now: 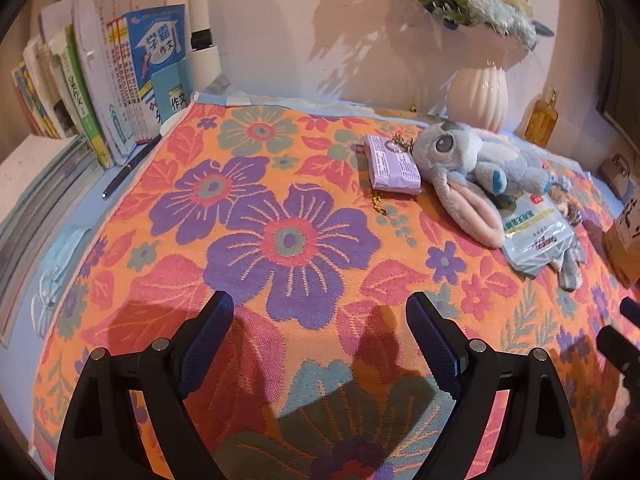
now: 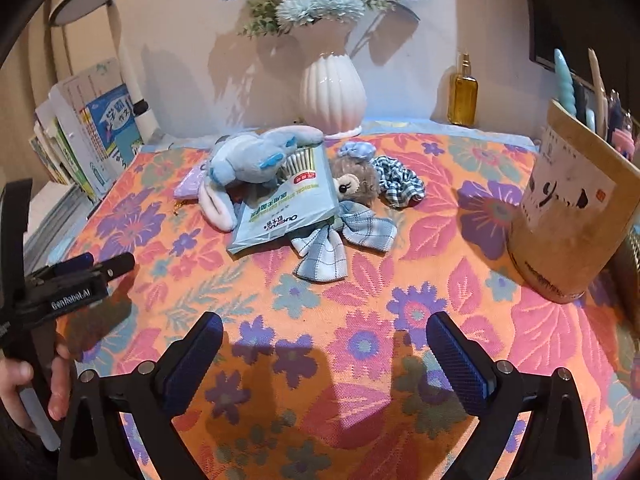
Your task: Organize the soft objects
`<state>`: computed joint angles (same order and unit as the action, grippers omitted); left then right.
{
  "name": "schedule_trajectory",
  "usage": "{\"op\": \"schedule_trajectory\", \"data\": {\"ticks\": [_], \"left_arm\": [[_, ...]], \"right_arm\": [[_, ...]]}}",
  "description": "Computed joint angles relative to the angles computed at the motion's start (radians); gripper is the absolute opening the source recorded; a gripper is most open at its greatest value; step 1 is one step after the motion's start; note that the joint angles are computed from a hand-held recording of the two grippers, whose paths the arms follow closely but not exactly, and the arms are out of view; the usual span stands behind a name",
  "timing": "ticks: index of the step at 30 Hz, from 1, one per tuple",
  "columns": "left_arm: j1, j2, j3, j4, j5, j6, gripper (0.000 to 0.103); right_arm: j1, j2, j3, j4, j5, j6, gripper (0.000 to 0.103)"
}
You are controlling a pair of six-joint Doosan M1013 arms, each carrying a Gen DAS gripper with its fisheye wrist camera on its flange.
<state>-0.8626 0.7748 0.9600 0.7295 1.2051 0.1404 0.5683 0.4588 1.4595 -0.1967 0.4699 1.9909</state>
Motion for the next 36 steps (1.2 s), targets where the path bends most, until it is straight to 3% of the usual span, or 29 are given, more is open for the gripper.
{"op": "schedule_trajectory", "data": {"ticks": [4, 13, 18, 21, 25, 28, 31, 34, 36], "left_arm": [[-0.005, -0.011, 0.022, 0.036, -0.023, -0.029, 0.087], [-0.006, 0.005, -0.009, 0.008, -0.014, 0.059, 0.087], [-0.001, 0.017, -0.036, -0.051, -0.011, 0.142, 0.087], [0.015, -0.001, -0.032, -0.128, -0.114, 0.169, 0.087], [0.048, 0.021, -0.113, -0.206, -0.186, 0.238, 0.089], [0.074, 0.068, -0.198, -0.233, -0.160, 0.255, 0.089], [0.104, 0.094, -0.222, -0.306, -0.214, 0.218, 0.089], [0.132, 0.114, -0.251, -0.448, -0.269, 0.225, 0.089], [0.137, 0.128, -0.285, -0.504, -0.222, 0.234, 0.089]], "right_arm": [[0.002, -0.003, 0.006, -0.063, -0.011, 0.075, 0.102], [-0.013, -0.024, 0.038, -0.040, -0.079, 0.111, 0.102], [-0.012, -0.011, 0.016, -0.006, -0.032, 0.072, 0.102], [-0.013, -0.006, 0.008, 0.023, -0.013, 0.037, 0.102], [-0.017, 0.002, -0.003, 0.060, 0.013, 0.000, 0.102], [-0.021, 0.005, -0.007, 0.085, 0.024, -0.016, 0.102], [-0.035, -0.002, 0.003, 0.192, 0.010, -0.106, 0.102], [-0.059, 0.011, -0.034, 0.343, 0.105, -0.229, 0.102], [-0.070, 0.026, -0.073, 0.393, 0.170, -0.285, 0.102]]}}
